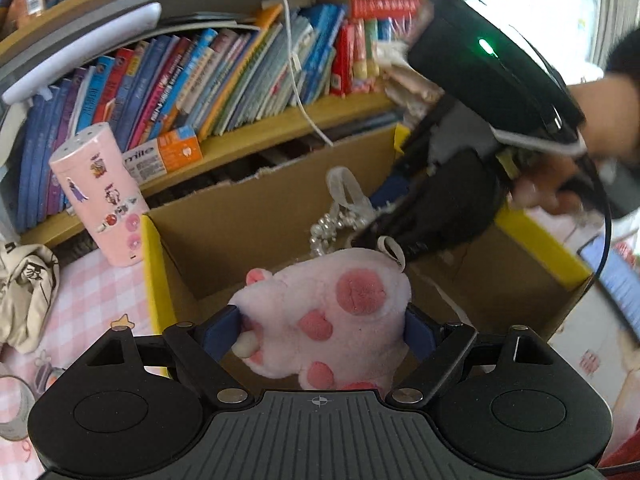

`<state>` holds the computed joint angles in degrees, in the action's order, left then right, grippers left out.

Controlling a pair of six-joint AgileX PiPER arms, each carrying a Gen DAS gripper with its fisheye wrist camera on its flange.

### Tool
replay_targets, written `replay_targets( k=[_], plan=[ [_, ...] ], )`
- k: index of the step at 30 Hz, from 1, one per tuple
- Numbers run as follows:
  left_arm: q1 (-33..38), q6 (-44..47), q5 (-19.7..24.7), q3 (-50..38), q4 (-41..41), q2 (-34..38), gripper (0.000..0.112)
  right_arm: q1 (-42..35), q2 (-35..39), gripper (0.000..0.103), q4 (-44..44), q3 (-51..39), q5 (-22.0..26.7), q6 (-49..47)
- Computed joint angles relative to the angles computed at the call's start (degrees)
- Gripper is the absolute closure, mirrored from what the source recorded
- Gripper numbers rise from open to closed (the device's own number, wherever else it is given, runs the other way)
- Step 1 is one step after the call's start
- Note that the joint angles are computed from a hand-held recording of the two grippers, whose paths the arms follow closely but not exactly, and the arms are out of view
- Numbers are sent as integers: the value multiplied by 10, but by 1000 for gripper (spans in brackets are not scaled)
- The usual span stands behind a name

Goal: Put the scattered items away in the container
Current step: 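Lower both tools into the box and open them, releasing pig and ornament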

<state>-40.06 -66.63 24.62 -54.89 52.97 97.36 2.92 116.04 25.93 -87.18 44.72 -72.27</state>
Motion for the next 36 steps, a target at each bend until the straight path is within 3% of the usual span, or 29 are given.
replay_targets(
  k=[7,13,17,28,36],
  plan=[
    [-2,28,19,-26,-25,31,23,14,38,72,-19,-43,14,13],
    [-15,3,52,-28,-10,28,20,9,32,54,11,-37,8,-12],
    [-37,-71,80,-16,61,17,20,-1,19,43,35,-25,8,-28],
    [-85,-160,116,23,117,-46,20,-41,-47,36,114,41,21,-82],
    [-120,-210,129,75,155,-109,20,-55,-123,35,145,144,-17,-111]
  ],
)
